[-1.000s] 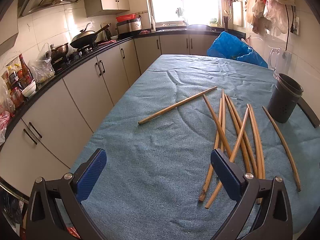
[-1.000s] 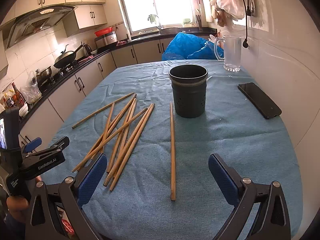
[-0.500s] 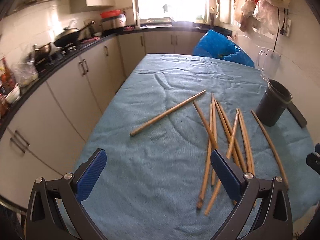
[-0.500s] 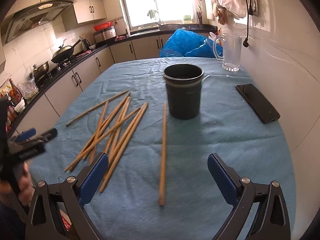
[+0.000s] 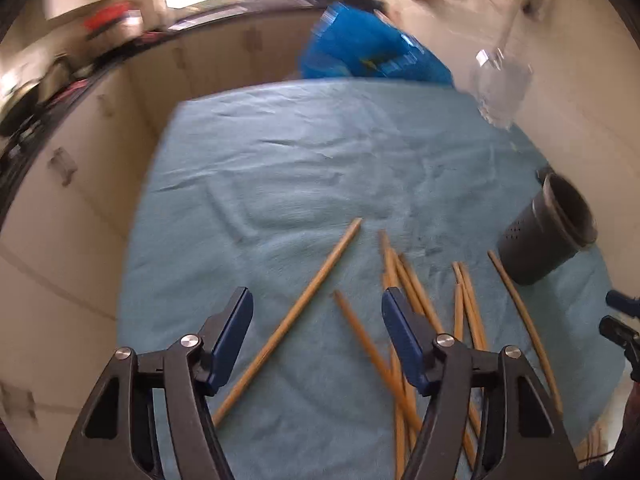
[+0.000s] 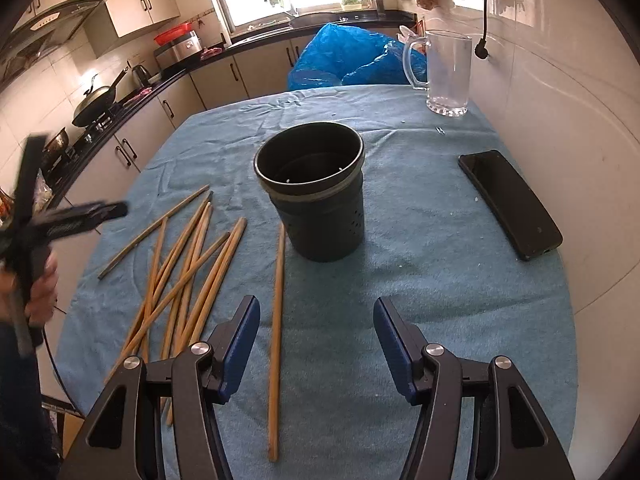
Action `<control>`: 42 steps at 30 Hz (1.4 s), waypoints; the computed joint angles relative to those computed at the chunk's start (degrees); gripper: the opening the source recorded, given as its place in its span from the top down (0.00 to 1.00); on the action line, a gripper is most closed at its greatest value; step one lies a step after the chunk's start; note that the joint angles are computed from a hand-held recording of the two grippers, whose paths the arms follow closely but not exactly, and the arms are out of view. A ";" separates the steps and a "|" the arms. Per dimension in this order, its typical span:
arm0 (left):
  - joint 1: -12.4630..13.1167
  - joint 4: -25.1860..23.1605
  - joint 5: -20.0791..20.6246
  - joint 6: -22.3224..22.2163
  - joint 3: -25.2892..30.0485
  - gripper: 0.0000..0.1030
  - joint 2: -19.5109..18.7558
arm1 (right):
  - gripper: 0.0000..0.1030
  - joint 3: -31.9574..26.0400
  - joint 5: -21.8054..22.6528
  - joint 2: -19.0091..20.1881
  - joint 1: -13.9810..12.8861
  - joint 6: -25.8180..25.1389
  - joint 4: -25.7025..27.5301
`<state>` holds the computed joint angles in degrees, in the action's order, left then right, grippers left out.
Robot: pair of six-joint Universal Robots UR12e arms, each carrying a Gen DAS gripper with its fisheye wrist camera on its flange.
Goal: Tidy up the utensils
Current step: 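Lower the left gripper onto a single chopstick and close on it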
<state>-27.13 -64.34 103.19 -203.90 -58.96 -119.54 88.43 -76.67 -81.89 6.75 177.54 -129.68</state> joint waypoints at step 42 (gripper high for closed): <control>2.80 -10.48 0.67 -11.00 1.67 0.94 -2.09 | 0.84 -9.71 -5.73 9.21 5.47 -6.71 9.90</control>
<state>-24.33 -74.82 103.85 -214.90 -57.30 -121.63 78.72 -82.40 -72.68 12.21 170.83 -119.78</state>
